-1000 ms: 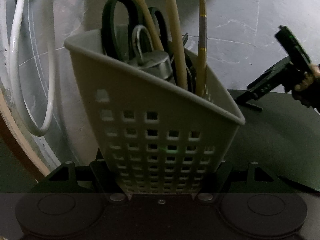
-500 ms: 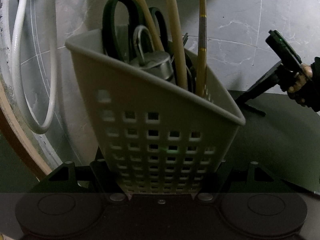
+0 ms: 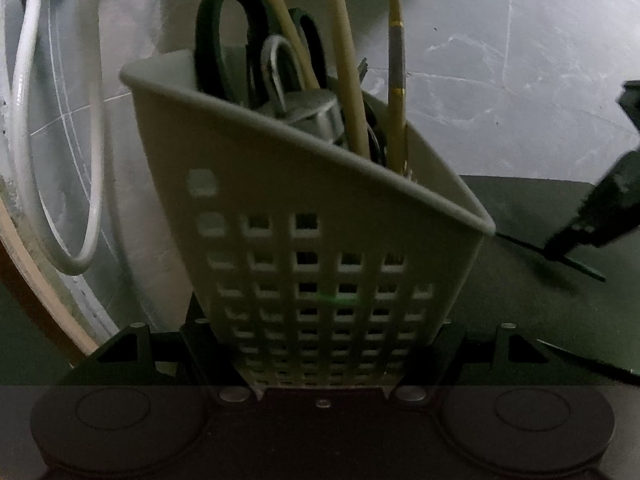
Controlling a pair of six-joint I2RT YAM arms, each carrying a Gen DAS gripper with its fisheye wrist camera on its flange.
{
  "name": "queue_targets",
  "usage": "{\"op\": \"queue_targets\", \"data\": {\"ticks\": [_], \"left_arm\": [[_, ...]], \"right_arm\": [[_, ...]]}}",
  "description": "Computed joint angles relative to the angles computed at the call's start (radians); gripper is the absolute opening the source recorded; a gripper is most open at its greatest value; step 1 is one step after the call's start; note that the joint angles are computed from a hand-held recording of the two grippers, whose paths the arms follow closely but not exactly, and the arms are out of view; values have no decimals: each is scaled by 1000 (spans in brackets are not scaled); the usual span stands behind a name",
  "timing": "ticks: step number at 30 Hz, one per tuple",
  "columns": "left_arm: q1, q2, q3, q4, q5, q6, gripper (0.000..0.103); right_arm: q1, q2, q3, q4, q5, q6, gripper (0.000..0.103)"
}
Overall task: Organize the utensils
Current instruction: 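Close the right tool on the black teal-tipped stick and lift it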
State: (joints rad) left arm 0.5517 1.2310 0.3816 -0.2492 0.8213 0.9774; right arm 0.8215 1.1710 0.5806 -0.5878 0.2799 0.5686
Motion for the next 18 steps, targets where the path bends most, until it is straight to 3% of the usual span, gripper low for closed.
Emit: {"op": "queue_targets", "data": {"ticks": [10,18], "left_arm": [[10,76,46,-3,20,55,76],[10,106,80,-22,27,79,76]], "right_arm": [[383,35,21,-81,60,394,7],[508,128,78,-99,76,498,7]]}}
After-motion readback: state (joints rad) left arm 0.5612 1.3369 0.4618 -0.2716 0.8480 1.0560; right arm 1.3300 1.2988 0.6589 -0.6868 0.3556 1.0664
